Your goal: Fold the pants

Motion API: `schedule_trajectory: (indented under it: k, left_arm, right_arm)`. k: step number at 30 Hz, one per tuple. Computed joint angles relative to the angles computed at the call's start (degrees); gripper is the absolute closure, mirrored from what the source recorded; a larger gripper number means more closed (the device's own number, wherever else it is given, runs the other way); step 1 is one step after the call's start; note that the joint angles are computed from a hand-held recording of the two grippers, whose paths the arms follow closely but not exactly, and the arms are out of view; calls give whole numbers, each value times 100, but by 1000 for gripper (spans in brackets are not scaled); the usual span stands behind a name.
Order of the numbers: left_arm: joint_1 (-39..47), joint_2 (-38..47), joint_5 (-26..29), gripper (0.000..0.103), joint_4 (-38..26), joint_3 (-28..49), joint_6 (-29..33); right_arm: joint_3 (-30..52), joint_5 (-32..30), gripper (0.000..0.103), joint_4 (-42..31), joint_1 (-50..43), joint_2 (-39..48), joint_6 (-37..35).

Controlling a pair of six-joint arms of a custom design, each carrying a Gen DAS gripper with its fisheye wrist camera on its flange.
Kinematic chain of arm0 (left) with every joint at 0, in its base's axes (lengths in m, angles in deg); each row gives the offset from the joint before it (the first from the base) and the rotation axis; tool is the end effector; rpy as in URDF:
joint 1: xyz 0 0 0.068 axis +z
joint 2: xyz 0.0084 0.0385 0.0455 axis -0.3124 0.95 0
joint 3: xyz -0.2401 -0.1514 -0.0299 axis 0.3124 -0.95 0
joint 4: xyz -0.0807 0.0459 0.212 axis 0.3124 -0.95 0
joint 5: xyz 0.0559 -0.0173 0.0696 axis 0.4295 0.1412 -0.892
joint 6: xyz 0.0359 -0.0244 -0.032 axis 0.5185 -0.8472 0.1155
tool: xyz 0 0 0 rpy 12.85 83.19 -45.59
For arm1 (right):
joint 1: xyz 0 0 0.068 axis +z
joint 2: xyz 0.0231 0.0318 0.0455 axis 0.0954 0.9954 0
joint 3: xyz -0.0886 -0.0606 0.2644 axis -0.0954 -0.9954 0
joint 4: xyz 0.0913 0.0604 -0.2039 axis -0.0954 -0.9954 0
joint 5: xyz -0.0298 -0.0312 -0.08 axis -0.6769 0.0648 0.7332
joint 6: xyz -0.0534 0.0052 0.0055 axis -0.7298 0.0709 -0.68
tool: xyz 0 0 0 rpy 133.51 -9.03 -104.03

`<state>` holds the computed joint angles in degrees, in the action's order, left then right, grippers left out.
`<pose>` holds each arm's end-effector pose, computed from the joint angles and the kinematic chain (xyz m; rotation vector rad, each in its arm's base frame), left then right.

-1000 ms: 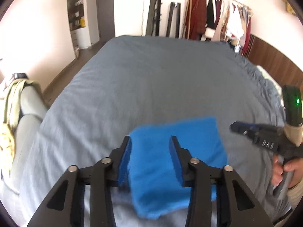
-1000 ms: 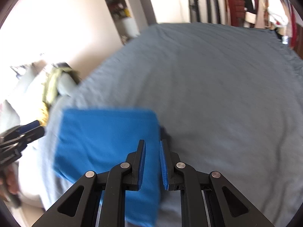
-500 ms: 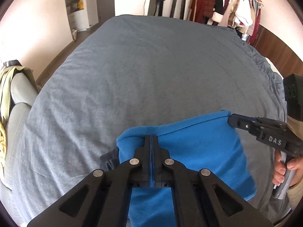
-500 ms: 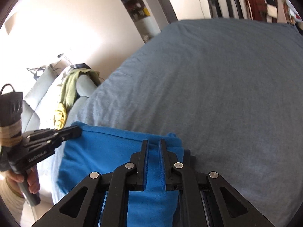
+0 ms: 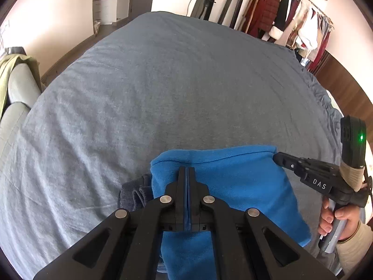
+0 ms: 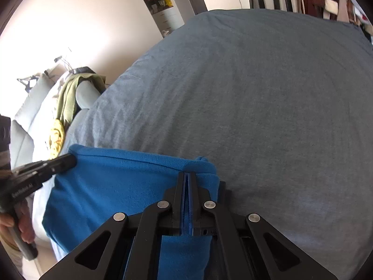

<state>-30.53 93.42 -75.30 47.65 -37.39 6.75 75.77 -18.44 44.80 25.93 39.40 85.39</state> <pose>0.2625 -0.0572 0.2076 -0.1240 2.5626 -0.1999 0.3463 0.1413 0.1671 -0.4119 2.5500 0.6000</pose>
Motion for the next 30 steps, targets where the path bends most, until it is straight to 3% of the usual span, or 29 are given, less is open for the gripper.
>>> schedule_trajectory:
  k: [8,10,14,16,17,19,21,25,30]
  left_arm:
    - [-467,-552,-813,99,-686,157,-103]
    - [-745,-775,-1212,79,-922,214,-225]
    - [-1372,-1337,-1633,75,-1335,319,-485]
    - [-1881,-1527,-2092,65,-1618,430,-739]
    - [-2068,-1585,-2254,62,-1710,473,-823]
    - [-2602,-1695,-2675,45,-1923,565,-1107]
    - [-3160,-1682,-3097,40,-2176,695,-1423]
    - [-4199,-1505,-3699,30,-2557,897,-2227]
    - [-5412,-1026,-4577,20,-2931,1007,-3621]
  right_arm:
    - [-417,677,103,-191,-27,-682,-111]
    - [-562,787,103,-285,-51,-945,-92]
    - [-1118,890,103,-269,-80,-1836,-53]
    - [-1321,931,100,-314,-82,-2246,-34]
    - [-1444,971,97,-385,-96,-2537,-12]
    - [-1600,991,84,-497,-137,-2940,53]
    - [-1770,990,53,-646,-229,-3426,128]
    - [-2040,1307,47,-990,-247,-4326,162]
    - [-2636,1446,28,-1268,-532,-5546,2]
